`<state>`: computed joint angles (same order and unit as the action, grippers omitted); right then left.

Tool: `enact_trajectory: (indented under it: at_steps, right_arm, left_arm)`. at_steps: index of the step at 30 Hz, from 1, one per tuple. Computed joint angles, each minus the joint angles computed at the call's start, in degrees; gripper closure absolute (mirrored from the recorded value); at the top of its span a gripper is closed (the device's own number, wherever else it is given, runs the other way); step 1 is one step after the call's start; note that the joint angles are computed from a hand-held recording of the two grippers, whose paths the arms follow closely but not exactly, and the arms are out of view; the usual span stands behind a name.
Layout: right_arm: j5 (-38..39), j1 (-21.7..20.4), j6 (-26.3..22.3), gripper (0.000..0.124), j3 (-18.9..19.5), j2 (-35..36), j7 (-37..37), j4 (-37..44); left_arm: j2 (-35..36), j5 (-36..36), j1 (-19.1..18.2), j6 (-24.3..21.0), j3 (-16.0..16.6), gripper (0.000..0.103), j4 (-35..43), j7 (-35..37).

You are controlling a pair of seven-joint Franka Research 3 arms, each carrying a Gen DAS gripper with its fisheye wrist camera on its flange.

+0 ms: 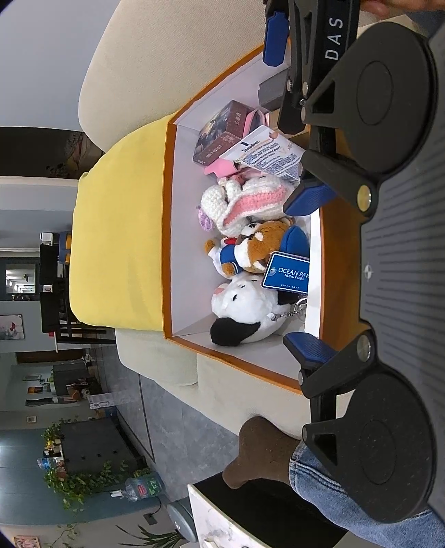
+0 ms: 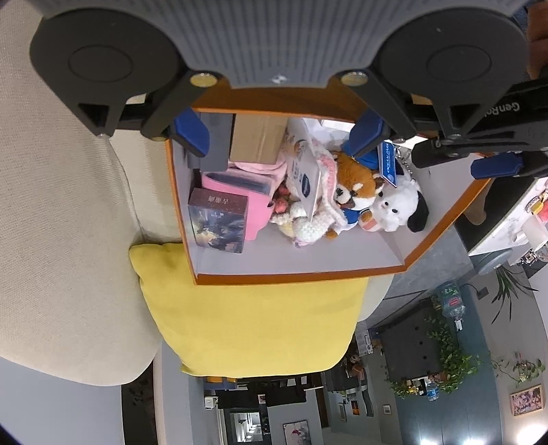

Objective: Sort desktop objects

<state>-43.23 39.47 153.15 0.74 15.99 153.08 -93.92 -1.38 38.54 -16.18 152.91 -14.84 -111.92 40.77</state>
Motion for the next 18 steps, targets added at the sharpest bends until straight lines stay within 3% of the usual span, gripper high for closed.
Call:
enact_trajectory:
  at_steps: [18]
  right_arm:
    - [-0.2, 0.0, -0.4, 0.034, 0.0, -0.1, 0.0, -0.1]
  left_arm:
    - [0.1, -2.4, 0.1, -0.6, 0.2, 0.015, 0.2, 2.2]
